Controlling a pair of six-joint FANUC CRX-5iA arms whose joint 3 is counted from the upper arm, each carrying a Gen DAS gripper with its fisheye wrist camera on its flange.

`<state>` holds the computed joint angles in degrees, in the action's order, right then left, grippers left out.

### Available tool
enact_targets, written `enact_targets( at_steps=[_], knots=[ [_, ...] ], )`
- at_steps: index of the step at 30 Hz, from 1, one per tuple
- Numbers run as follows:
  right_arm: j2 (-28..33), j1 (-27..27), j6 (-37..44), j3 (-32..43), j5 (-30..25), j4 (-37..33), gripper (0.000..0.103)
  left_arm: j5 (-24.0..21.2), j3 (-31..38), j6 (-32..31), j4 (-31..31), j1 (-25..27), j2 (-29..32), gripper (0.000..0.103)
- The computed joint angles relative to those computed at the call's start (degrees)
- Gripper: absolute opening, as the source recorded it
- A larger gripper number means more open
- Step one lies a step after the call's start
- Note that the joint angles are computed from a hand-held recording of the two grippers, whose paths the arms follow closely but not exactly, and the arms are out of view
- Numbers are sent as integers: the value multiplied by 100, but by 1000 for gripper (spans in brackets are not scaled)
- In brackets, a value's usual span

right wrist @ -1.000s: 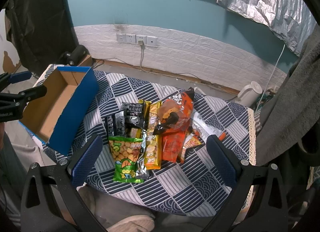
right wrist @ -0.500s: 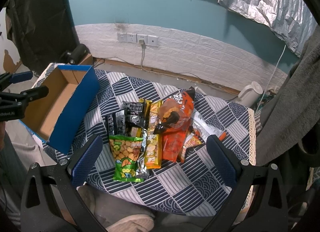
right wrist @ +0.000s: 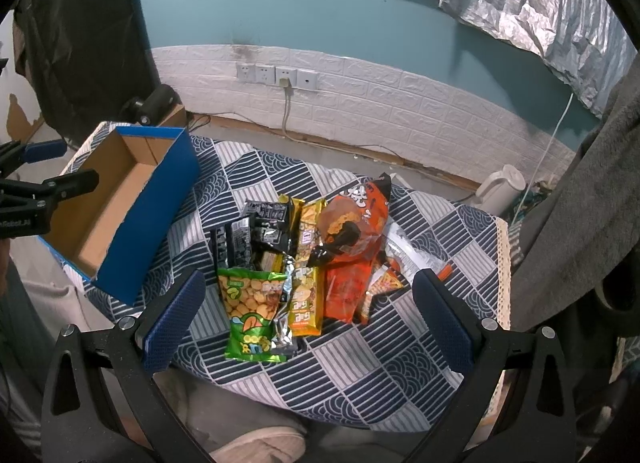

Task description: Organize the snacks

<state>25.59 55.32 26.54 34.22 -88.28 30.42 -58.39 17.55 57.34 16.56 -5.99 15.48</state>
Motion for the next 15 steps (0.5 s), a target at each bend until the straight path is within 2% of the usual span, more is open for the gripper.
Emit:
enact_targets(
  at_steps=[15],
  knots=[
    [33,-6,27,66,-33,-11,101,-88,83,16,-24,4,61,92]
  ],
)
